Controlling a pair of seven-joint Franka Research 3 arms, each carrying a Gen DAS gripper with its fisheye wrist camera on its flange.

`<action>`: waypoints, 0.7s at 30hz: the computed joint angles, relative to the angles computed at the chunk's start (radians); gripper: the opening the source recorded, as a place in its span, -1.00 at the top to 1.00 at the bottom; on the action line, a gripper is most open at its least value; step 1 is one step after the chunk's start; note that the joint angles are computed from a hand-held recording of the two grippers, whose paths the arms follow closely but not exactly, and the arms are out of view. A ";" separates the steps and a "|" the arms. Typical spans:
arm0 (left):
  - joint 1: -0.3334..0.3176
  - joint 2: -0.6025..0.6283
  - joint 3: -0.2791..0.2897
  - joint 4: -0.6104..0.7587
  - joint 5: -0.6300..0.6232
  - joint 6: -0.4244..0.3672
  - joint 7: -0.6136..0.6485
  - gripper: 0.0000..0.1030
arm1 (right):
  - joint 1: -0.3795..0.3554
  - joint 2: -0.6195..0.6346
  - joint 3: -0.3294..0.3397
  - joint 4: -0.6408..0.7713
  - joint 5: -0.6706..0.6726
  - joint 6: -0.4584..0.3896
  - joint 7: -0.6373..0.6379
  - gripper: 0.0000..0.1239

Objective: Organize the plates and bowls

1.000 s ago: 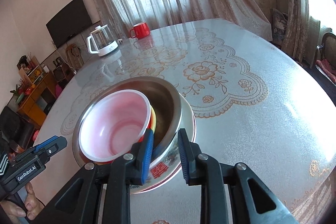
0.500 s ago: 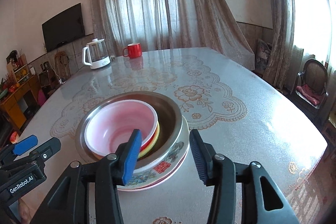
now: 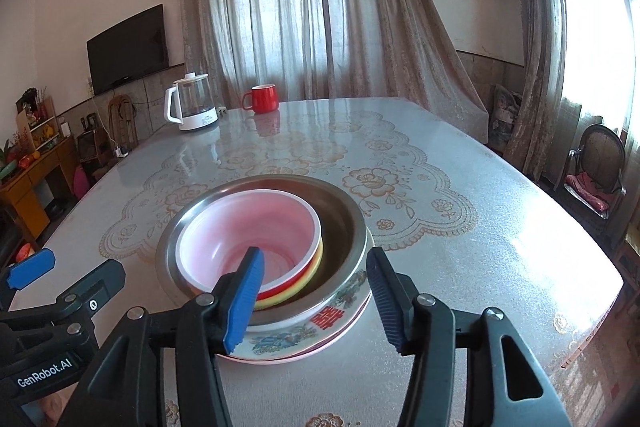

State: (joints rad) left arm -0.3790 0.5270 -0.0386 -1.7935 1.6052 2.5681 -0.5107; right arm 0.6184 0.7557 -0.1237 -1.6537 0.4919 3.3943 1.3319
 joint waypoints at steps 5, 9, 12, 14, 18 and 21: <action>0.000 0.006 0.001 0.007 -0.020 -0.002 0.017 -0.99 | -0.006 0.005 0.007 0.008 -0.001 0.006 -0.006 0.13; -0.004 0.009 0.005 0.010 -0.021 -0.005 0.019 -0.99 | -0.002 0.010 0.001 0.019 0.003 -0.006 -0.003 0.13; -0.004 0.010 0.005 0.011 -0.028 -0.005 0.025 -0.99 | -0.006 0.010 0.004 0.019 -0.002 -0.003 0.000 0.13; -0.004 0.009 0.005 0.011 -0.033 -0.004 0.027 -0.99 | -0.008 0.010 0.006 0.020 -0.003 -0.001 0.000 0.13; -0.006 0.009 0.007 0.010 -0.037 -0.006 0.029 -0.99 | -0.008 0.013 0.004 0.025 -0.005 -0.010 0.003 0.13; -0.006 0.009 0.008 0.010 -0.038 -0.005 0.032 -0.99 | -0.007 0.014 0.003 0.026 -0.009 -0.011 0.005 0.13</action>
State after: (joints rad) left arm -0.3852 0.5360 -0.0307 -1.7831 1.5672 2.5628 -0.4792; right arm 0.6113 0.7696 -0.1208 -1.6278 0.4831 3.3830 1.3373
